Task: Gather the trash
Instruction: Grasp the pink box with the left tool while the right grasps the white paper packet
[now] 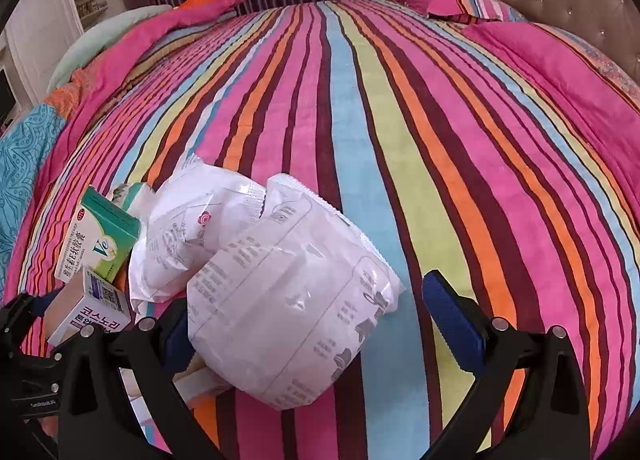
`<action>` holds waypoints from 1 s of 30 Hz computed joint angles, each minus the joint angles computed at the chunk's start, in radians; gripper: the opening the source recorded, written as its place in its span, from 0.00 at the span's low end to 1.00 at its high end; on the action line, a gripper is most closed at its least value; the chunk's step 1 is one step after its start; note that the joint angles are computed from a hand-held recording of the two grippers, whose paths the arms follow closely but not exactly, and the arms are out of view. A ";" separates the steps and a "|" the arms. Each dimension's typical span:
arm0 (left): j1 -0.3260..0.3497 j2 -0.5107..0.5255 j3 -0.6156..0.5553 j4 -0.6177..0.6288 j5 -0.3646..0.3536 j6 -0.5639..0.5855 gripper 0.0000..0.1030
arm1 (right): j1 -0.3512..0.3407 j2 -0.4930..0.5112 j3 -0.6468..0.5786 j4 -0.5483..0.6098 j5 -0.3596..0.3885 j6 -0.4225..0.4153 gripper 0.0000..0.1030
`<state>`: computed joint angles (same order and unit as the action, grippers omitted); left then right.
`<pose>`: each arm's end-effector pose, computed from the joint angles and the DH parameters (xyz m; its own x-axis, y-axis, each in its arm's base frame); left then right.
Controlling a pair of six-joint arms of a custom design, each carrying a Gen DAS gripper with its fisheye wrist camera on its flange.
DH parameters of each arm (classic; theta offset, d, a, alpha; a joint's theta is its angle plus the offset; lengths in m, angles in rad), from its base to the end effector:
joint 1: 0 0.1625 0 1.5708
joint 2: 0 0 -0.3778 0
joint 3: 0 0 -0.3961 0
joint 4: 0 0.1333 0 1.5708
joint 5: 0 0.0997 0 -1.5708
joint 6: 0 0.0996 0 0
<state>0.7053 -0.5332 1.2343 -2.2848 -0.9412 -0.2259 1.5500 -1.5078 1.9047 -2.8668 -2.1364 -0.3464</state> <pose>-0.4305 -0.6186 0.0198 -0.6868 0.4498 -0.5709 0.6234 0.7685 -0.1444 0.0692 -0.5185 0.4121 -0.7901 0.1998 0.5795 -0.2714 0.7336 -0.6230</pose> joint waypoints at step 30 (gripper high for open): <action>-0.109 -0.230 0.334 -0.087 -0.057 -0.152 0.36 | 0.018 -0.329 0.247 0.107 0.098 0.144 0.66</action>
